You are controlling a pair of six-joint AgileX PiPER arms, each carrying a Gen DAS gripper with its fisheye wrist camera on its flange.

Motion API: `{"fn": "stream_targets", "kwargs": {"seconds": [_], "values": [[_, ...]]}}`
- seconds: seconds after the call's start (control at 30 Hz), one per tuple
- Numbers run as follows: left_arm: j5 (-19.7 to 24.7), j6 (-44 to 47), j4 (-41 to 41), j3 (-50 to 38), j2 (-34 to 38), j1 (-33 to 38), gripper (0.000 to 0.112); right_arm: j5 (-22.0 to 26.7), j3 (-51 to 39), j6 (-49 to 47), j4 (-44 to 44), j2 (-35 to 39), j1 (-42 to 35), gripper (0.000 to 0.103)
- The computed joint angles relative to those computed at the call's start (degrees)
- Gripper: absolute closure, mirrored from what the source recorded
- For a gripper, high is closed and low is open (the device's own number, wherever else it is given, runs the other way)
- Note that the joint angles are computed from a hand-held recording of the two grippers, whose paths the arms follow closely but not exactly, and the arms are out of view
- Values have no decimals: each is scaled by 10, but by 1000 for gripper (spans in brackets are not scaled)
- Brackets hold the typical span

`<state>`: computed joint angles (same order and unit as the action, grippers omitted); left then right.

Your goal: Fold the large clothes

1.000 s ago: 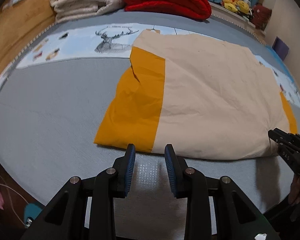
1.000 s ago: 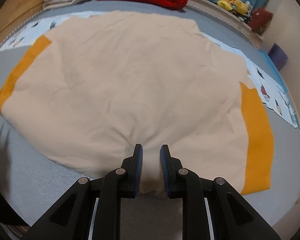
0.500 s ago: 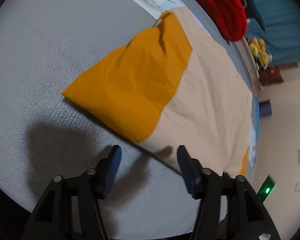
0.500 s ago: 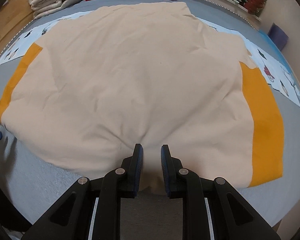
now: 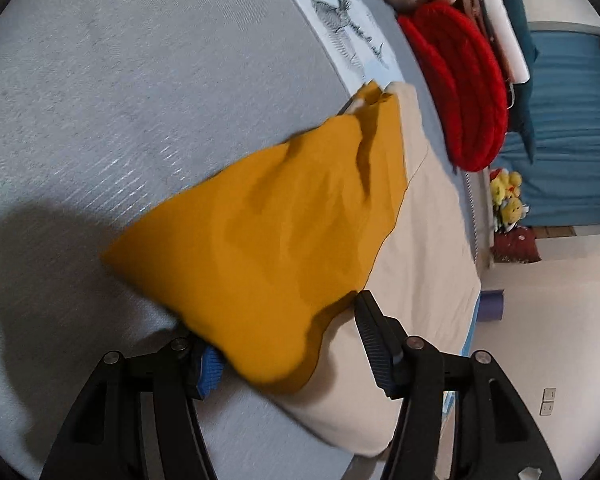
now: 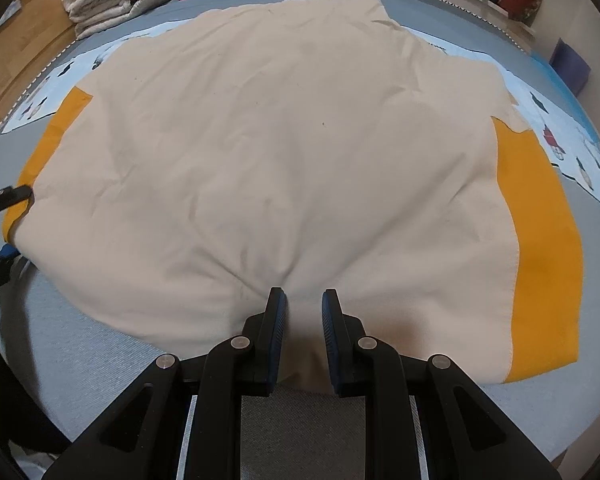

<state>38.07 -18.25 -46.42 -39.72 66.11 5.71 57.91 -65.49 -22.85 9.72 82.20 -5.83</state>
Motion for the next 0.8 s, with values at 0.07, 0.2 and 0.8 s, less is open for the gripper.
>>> {"fn": "stream_targets", "kwargs": {"seconds": [0.07, 0.2, 0.8], "values": [[-25, -9, 4, -2, 6, -13, 66, -3, 4, -8, 6, 1, -5, 83], [-49, 16, -28, 12, 6, -13, 89, -6, 16, -22, 18, -6, -19, 83], [267, -41, 316, -292, -86, -43, 107, -53, 76, 124, 41, -211, 56, 83]]}}
